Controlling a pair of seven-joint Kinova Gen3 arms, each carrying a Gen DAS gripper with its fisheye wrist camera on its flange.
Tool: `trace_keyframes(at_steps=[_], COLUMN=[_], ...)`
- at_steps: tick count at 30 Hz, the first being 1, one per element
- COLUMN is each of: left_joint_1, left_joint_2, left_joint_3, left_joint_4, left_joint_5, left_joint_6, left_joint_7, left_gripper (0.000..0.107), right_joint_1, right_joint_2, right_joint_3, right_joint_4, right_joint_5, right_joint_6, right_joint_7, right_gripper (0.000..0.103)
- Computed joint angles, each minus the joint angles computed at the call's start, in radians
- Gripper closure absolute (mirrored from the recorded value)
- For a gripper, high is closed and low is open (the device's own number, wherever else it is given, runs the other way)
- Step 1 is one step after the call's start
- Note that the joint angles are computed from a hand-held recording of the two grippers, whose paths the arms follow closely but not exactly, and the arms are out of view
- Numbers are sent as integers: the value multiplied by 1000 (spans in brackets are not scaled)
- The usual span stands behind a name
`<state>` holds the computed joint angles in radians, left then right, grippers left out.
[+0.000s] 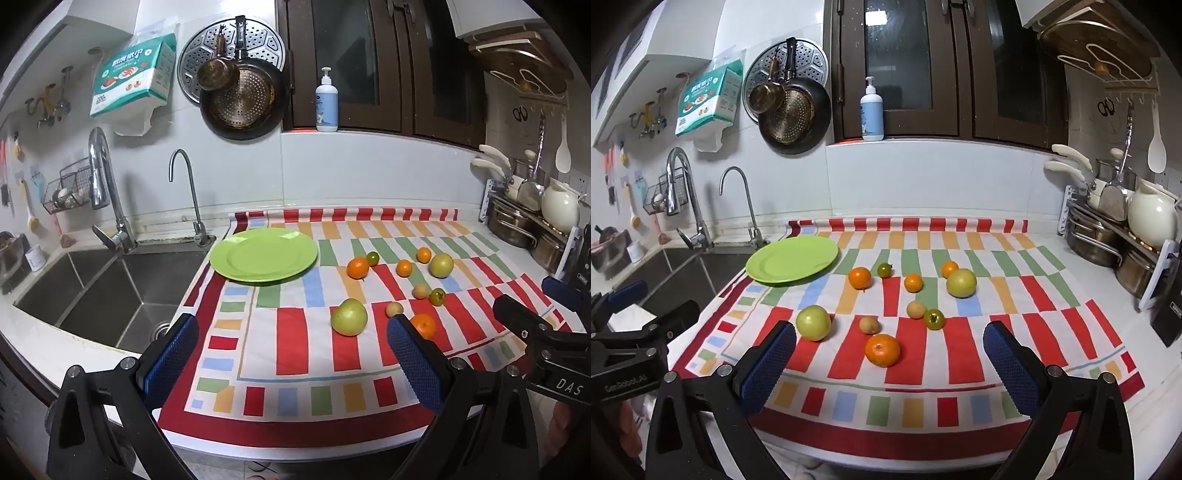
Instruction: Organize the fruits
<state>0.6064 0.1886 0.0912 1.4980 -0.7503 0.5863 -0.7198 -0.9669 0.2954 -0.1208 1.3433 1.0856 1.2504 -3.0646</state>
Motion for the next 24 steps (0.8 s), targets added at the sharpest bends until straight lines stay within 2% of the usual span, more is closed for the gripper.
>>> trace_keyframes(at_steps=[7, 13, 16, 24], left_joint_1=[-17, 5, -3, -5], left_joint_2=[-11, -5, -3, -1], left_joint_3=[1, 1, 7, 3], left_joint_4=[4, -4, -7, -6], left_joint_5=[4, -44, -29, -13], left_joint_6=[-7, 17, 9, -16], left_joint_7=[-9, 17, 2, -13], left_gripper=[4, 4, 4, 4], right_joint_1=[9, 7, -6, 11], right_joint_2=[-4, 4, 11, -5], right_joint_3=[-3, 0, 3, 1], right_joint_4=[0, -15, -29, -5], right_joint_5=[-15, -28, -26, -30], right_joint_6=[-14, -15, 2, -23], right_joint_7=[14, 10, 14, 1], right_gripper=[0, 1, 1, 1])
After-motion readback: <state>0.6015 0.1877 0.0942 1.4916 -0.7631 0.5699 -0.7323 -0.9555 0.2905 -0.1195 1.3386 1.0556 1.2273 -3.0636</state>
